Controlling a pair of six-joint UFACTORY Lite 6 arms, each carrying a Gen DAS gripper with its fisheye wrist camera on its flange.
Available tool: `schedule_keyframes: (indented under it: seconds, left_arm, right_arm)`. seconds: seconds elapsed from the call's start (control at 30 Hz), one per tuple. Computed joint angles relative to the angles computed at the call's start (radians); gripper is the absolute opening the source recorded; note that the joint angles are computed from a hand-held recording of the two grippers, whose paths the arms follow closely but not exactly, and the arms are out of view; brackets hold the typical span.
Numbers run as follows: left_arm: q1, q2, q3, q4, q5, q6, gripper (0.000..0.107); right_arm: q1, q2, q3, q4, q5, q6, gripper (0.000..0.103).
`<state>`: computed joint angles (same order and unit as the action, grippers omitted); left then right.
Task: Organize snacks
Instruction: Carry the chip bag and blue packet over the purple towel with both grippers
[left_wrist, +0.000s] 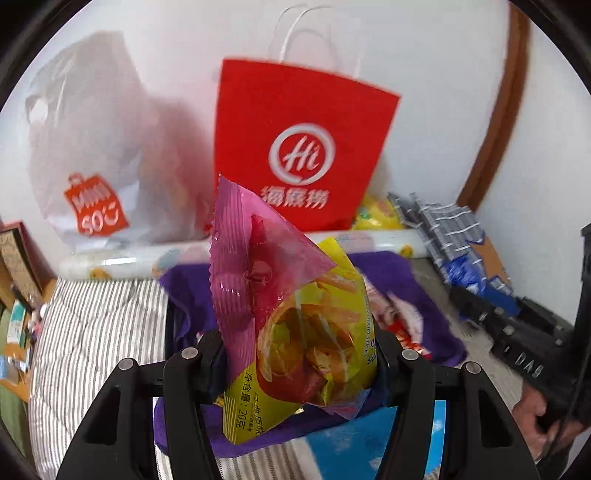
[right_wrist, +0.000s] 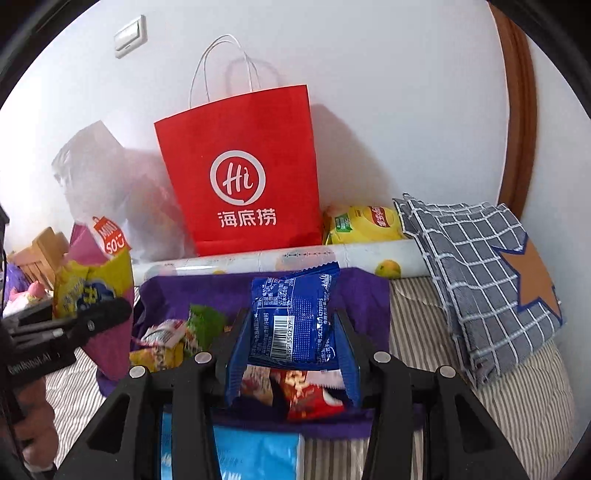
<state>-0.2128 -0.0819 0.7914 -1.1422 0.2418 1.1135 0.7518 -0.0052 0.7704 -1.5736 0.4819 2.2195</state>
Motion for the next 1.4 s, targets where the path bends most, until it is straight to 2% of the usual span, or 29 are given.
schedule_keyframes:
  seconds: [0.13,0.27,0.43,0.57,0.9,1.4]
  left_arm:
    - [0.026,0.043,-0.028,-0.152,0.001,0.184,0.06]
    - [0.045,0.082,-0.033,-0.252,0.021,0.277,0.06]
    - [-0.015,0.074,-0.068,-0.474,-0.094,0.499,0.06]
    - [-0.005,0.063,-0.067,-0.4,-0.067,0.418,0.06]
    - [-0.007,0.078,-0.052,-0.349,-0.09,0.347,0.06]
    - [-0.008,0.052,-0.058,-0.261,-0.074,0.26,0.06]
  right_arm:
    - [-0.042,0.061,-0.019,-0.235,-0.032,0.242,0.041]
    - [-0.057,0.129,-0.015,-0.281,-0.052,0.284,0.041]
    - [-0.066,0.163,-0.023,-0.363,-0.056,0.346,0.041]
    - [-0.062,0.183,-0.02,-0.316,-0.028,0.305,0.041]
    - [-0.109,0.155,-0.061,-0.462,-0.062,0.481,0.041]
    - [-0.108,0.161,-0.059,-0.453,-0.063,0.478,0.041]
